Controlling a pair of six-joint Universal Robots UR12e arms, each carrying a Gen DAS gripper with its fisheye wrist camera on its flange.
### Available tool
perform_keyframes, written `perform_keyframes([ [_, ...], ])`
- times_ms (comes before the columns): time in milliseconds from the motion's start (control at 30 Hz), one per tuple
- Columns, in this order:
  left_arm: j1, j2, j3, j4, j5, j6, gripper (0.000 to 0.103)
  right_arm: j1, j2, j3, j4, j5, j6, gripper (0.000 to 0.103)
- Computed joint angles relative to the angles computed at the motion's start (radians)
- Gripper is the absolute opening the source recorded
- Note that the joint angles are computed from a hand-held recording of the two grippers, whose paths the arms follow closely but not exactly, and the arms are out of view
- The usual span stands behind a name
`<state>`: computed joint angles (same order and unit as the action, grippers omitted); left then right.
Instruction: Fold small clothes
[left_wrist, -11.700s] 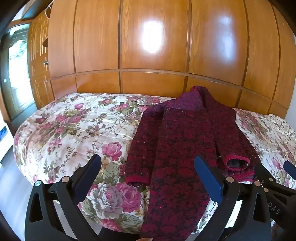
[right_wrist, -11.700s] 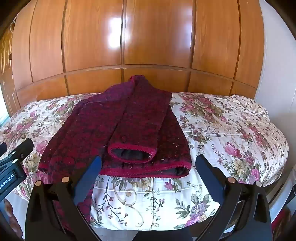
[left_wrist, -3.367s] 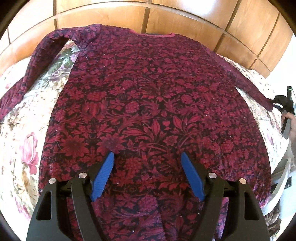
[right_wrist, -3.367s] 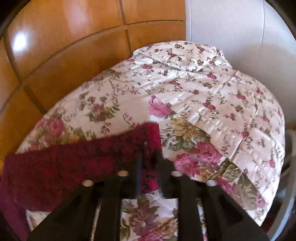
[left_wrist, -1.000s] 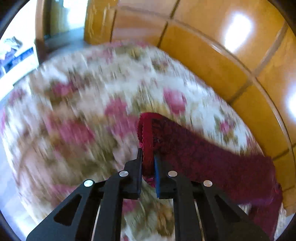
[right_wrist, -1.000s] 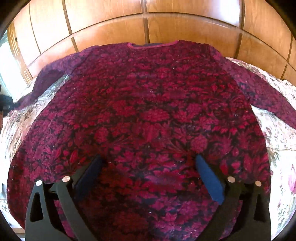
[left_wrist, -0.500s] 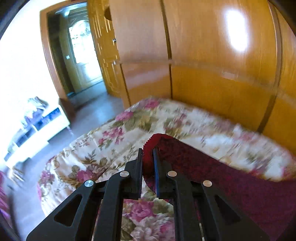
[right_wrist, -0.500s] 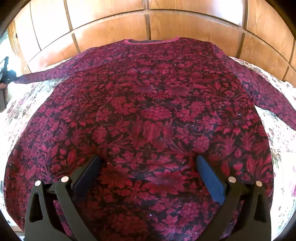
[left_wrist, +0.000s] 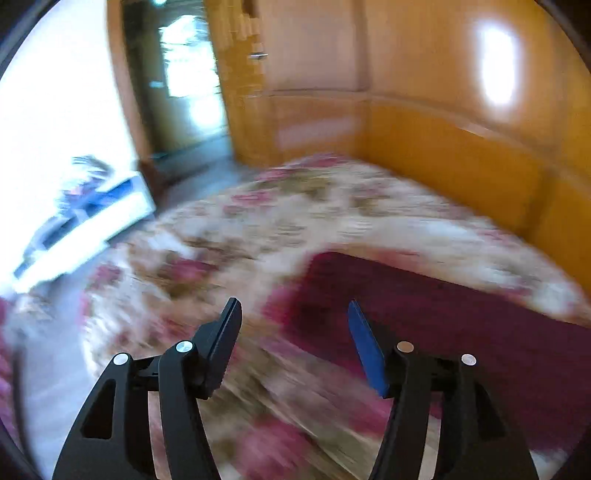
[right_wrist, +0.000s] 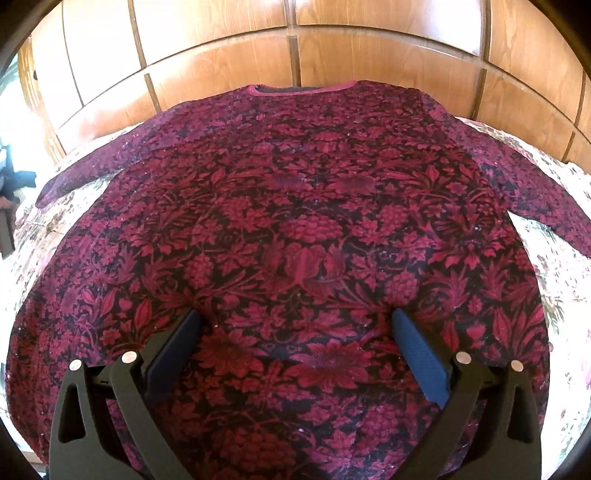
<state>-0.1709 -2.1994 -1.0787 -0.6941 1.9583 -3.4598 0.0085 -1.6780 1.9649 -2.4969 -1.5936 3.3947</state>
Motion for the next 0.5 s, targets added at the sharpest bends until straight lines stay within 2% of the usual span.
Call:
perform_keyframes([
  [67,-0.012,0.046,-0.061,0.027,-0.170,0.039,0.059,0.000,-0.001,0.002,-0.004,0.002,0.002,0.101],
  [167,-0.046,0.107,-0.161,0.066,-0.387,0.123,0.059,-0.007,-0.006,0.007,-0.011,0.019,0.005,0.101],
  [267,-0.095,0.153,-0.244,0.061,-0.563,0.207,0.059,-0.019,-0.014,0.012,-0.011,0.049,0.000,0.101],
  [367,-0.143,0.186,-0.307,0.057,-0.624,0.270,0.059,-0.038,-0.029,0.014,0.001,0.081,-0.003,0.099],
  [400,-0.157,0.194,-0.324,0.059,-0.623,0.289,0.059,-0.048,-0.040,0.020,-0.001,0.087,0.005,0.096],
  [433,-0.168,0.198,-0.335,0.062,-0.606,0.303,0.059,-0.061,-0.051,0.027,-0.001,0.094,0.020,0.084],
  [467,-0.185,0.203,-0.351,0.075,-0.550,0.323,0.059,-0.077,-0.062,0.034,0.000,0.119,0.037,0.070],
  [500,-0.195,0.207,-0.364,0.089,-0.518,0.332,0.059,-0.117,-0.087,0.056,-0.019,0.186,0.085,0.066],
])
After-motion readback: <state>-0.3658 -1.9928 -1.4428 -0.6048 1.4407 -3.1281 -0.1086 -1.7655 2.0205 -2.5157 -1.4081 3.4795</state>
